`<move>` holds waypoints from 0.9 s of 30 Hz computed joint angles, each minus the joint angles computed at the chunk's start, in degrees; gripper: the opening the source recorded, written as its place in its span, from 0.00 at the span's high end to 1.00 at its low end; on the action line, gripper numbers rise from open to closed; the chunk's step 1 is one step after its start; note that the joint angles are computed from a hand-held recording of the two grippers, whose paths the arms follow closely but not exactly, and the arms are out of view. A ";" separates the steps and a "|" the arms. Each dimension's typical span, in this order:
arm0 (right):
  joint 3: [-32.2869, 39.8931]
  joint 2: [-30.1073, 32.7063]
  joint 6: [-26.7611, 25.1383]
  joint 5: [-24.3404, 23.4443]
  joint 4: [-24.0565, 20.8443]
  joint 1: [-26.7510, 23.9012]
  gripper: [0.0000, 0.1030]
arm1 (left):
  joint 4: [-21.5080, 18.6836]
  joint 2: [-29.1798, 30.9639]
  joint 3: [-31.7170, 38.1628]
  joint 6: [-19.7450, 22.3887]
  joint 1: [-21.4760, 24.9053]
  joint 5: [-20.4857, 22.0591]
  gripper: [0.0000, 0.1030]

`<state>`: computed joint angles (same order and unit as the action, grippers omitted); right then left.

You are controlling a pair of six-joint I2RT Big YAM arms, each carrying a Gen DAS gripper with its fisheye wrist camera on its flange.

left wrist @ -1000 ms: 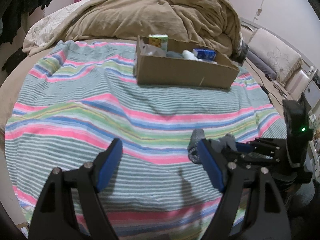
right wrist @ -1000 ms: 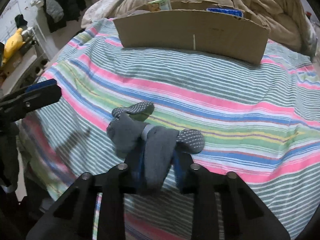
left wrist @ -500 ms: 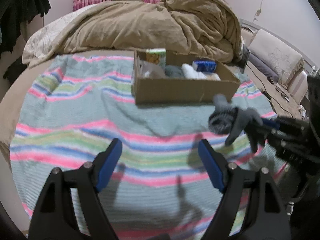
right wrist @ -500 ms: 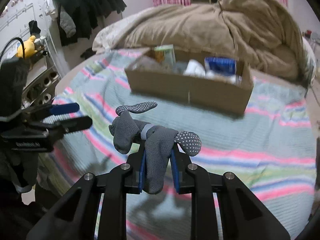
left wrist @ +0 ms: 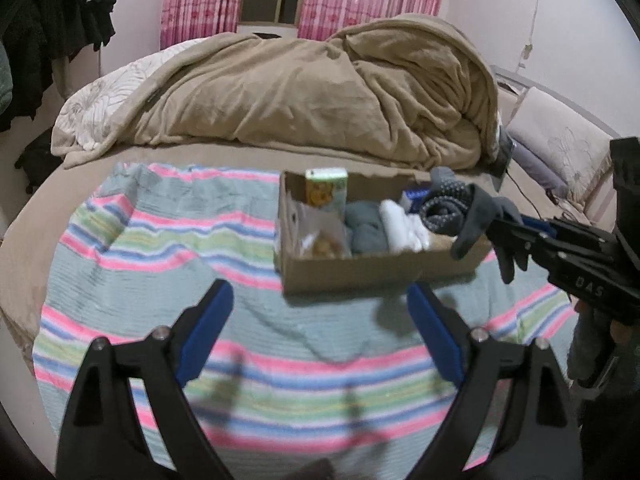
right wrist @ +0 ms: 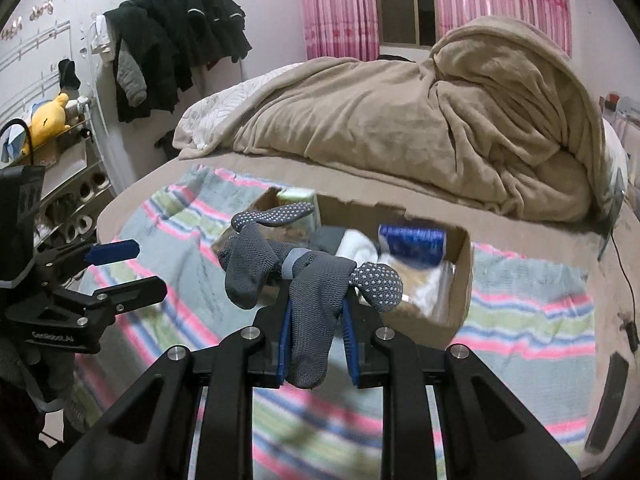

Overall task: Organize objects
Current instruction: 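Carry the socks into the box with the right gripper and open it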

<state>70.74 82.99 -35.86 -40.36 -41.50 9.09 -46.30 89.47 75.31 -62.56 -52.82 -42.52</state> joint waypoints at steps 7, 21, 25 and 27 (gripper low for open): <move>5.22 4.85 1.95 1.84 0.30 2.82 0.78 | 1.70 0.17 0.58 4.04 3.60 -0.27 0.12; 11.29 13.77 2.35 5.35 -2.73 7.17 0.77 | 6.73 4.69 1.19 7.27 10.26 6.73 0.12; 12.54 16.15 3.90 5.64 -2.99 7.01 0.75 | 6.74 6.03 1.11 6.52 10.68 7.94 0.12; 12.67 16.43 4.10 5.52 -2.81 6.95 0.74 | 6.36 6.56 1.26 6.28 10.81 8.33 0.12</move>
<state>83.40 99.42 -31.75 -34.84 -44.31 16.05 -39.93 96.03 76.57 -56.28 -42.01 -34.19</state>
